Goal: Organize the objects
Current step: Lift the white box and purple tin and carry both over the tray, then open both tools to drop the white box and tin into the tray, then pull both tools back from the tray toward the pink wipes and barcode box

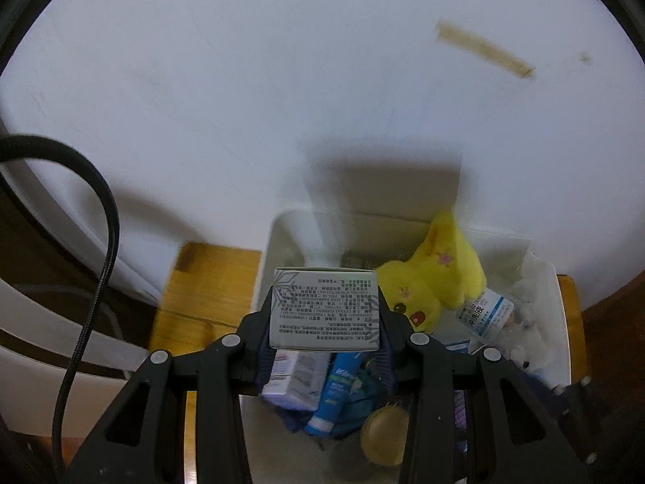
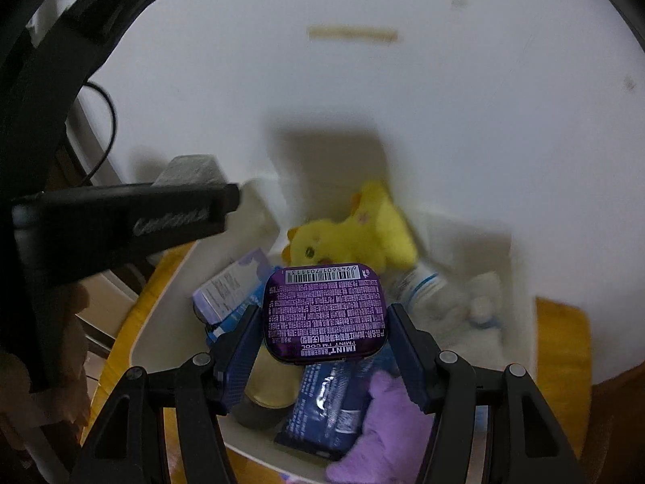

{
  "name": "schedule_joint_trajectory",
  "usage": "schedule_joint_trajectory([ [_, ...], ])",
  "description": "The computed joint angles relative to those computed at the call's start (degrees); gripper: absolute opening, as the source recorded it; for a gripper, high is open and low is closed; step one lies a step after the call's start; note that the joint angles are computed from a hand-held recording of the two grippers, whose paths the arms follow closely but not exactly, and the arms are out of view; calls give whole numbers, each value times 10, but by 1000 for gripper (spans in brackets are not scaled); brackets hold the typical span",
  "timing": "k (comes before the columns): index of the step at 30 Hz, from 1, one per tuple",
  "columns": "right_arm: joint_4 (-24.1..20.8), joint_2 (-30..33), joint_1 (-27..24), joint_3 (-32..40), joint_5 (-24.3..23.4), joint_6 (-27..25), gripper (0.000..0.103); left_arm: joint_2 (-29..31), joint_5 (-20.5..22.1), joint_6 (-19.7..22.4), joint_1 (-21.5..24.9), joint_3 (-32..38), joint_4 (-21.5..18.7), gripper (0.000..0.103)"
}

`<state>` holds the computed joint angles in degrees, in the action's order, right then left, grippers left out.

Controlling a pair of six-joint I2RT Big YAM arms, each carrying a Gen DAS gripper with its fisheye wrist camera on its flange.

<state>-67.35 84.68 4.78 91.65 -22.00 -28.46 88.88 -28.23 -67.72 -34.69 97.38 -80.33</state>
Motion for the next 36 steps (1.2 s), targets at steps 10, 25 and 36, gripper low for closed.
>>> schedule_joint_trajectory([
  [10, -2, 13, -1, -19, -23, -8, 63, 17, 6, -1, 3, -8, 19, 44],
  [25, 2, -9, -32, -34, -83, -27, 75, 7, -3, -79, -7, -4, -10, 62],
  [36, -29, -33, -54, -15, -100, -46, 75, 9, -55, -107, -62, 48, -109, 62],
])
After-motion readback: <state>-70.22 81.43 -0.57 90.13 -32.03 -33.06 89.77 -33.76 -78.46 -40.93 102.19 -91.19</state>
